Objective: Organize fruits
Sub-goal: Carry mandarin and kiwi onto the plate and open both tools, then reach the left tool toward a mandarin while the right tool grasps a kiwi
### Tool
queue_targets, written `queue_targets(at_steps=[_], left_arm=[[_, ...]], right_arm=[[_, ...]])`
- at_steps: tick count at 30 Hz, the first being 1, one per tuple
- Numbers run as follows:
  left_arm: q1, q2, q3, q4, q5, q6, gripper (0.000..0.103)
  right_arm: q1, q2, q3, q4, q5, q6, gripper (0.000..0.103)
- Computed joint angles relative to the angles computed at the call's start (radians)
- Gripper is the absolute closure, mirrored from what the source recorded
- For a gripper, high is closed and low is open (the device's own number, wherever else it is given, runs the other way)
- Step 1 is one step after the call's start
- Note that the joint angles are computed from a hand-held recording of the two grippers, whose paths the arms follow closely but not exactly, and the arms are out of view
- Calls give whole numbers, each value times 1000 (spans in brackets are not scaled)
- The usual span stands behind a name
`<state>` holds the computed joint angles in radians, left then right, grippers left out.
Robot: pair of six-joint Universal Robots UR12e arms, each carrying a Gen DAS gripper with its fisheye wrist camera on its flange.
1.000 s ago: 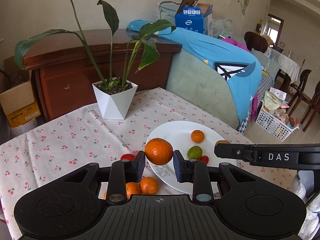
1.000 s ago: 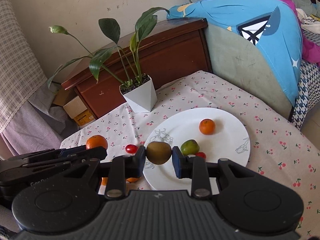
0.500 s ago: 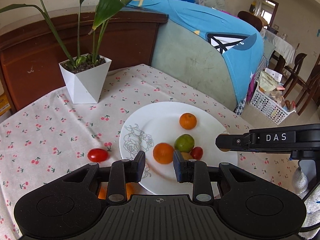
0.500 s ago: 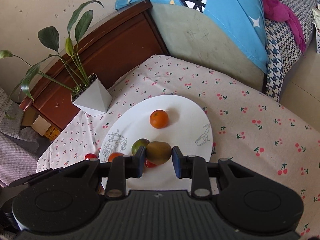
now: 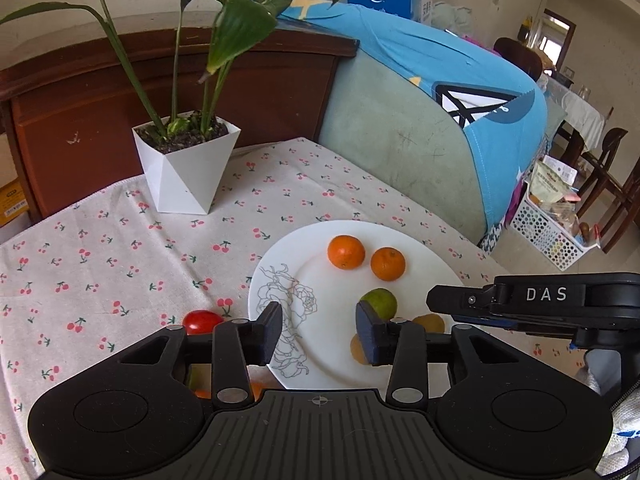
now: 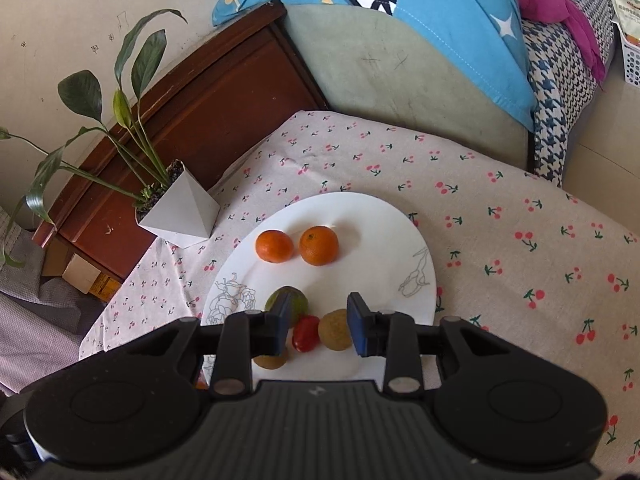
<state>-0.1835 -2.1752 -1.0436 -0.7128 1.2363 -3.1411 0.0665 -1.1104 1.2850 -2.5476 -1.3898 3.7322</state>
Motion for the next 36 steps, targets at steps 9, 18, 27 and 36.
queue_targets(at_steps=[9, 18, 27, 36], left_arm=[[27, 23, -28, 36, 33, -79, 53], [59, 52, -73, 54, 58, -134, 53], [76, 79, -117, 41, 61, -129, 53], [88, 101, -160, 11, 78, -127, 53]], right_arm=[[17, 4, -5, -36, 47, -112, 62], [45, 16, -23, -22, 113, -287, 62], [67, 23, -34, 48, 202, -415, 62], [92, 37, -54, 113, 188, -514, 62]])
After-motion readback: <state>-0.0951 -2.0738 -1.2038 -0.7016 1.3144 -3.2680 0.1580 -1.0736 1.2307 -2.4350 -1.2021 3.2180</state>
